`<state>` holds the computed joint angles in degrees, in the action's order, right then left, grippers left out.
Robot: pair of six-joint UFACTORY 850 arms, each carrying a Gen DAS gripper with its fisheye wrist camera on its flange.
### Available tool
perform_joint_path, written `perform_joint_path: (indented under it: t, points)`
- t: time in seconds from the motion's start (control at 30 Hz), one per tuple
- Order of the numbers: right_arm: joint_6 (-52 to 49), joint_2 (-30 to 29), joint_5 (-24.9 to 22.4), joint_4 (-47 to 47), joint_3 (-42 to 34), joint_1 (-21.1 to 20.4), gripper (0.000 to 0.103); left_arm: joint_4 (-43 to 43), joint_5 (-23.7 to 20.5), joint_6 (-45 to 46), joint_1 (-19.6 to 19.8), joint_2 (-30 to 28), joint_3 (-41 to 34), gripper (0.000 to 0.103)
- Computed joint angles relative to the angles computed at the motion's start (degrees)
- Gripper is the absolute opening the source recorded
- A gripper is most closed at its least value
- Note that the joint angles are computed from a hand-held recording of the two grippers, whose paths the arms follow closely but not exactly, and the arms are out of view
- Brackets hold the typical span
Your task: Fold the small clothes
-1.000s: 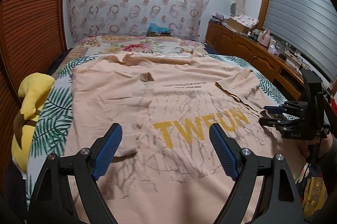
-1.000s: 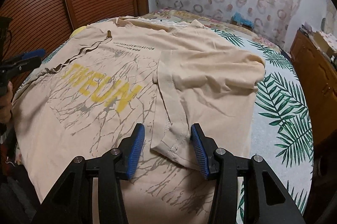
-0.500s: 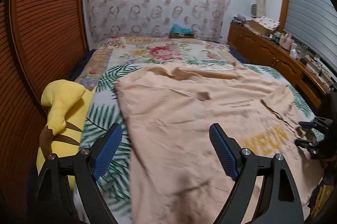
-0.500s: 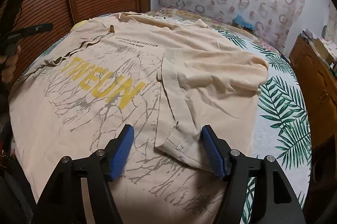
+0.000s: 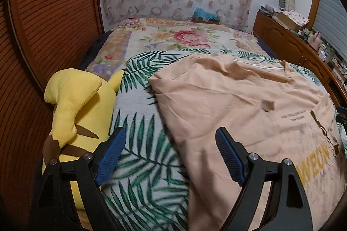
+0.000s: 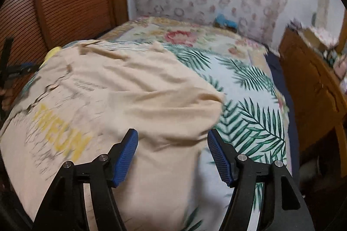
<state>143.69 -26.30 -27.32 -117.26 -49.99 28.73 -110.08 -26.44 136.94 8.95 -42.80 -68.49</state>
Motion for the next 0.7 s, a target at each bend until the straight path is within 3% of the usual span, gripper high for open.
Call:
perform_joint_path:
  t: [0.13, 0.37, 0.6, 0.7]
  points:
    - [4.74, -1.67, 3.25, -4.65, -1.5, -4.01, 0.069, 5.1, 0.93, -5.49, -0.09, -2.13, -3.09, 0.078]
    - [6.93, -3.81, 6.42, -7.49, -4.13, -6.4, 0.069, 18.29, -1.13, -20.29, -0.35, -5.32, -8.54, 0.061]
    - [2.73, -4.93, 7.12, -5.74, -6.08, -6.94, 0.069, 19.22, 0.13, -21.37, -1.81, -5.86, -10.0, 0.056]
    - [2.87, -5.4, 7.09, -6.46, -6.51, -7.06, 0.069, 19.11, 0.78, -21.46, -2.32, -6.01, -10.42, 0.048]
